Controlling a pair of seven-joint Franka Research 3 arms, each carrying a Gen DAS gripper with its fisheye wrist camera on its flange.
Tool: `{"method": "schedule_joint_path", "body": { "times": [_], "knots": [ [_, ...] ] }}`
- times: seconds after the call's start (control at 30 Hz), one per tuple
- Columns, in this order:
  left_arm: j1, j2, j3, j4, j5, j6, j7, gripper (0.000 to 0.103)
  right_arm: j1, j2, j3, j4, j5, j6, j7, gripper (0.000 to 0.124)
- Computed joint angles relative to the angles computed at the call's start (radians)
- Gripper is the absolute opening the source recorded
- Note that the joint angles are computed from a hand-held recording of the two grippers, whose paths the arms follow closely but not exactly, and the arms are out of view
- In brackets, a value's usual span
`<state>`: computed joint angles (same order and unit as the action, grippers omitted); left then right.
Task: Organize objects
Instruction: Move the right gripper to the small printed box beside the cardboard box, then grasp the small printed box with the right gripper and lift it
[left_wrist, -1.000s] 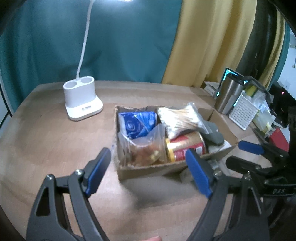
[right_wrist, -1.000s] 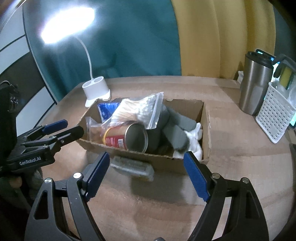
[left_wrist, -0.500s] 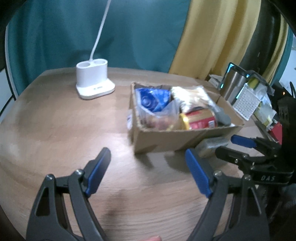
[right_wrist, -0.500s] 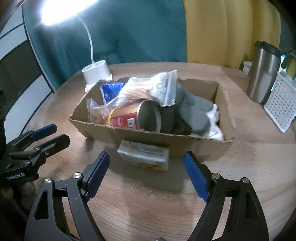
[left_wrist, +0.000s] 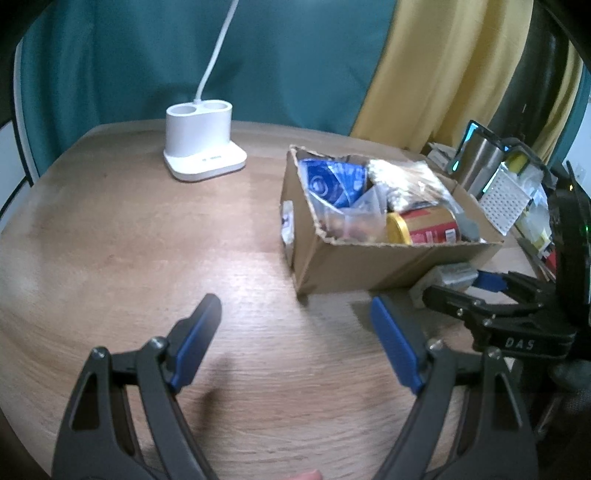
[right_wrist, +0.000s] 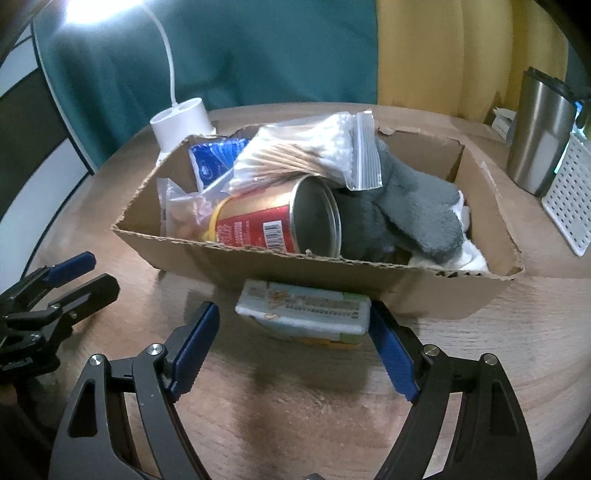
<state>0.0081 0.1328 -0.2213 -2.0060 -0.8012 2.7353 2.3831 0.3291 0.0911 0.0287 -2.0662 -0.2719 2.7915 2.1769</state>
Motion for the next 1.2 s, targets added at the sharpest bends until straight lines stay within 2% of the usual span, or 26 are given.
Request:
{"method": "schedule_joint_path", "body": {
  "times": [0.07,0.13,0.53,0.9,1.2],
  "knots": [
    [0.000,0.005,0.001,0.006,0.009,-0.002,-0.008,0.084,0.002,0.004,-0.003,0.004,-0.013,-0.005,0.009,0.081],
    [0.001,0.005,-0.001,0.007,0.009,-0.003,-0.006,0.084,0.005,0.005,-0.007,0.006,-0.040,-0.011,0.026,0.069],
    [-0.034,-0.039,-0.003,-0.019,0.001,0.007,0.002,0.084,-0.018,-0.069,0.003,-0.078,-0.067,0.040,0.050,0.069],
    [-0.091,-0.072,0.004,-0.031,0.009,0.018,-0.015,0.084,-0.130,-0.224,0.068,-0.203,-0.127,0.069,0.108,0.069],
    [-0.117,-0.076,0.003,-0.005,0.015,0.041,-0.033,0.084,-0.208,-0.278,0.113,-0.213,-0.123,0.095,0.075,0.069]
  ]
}}
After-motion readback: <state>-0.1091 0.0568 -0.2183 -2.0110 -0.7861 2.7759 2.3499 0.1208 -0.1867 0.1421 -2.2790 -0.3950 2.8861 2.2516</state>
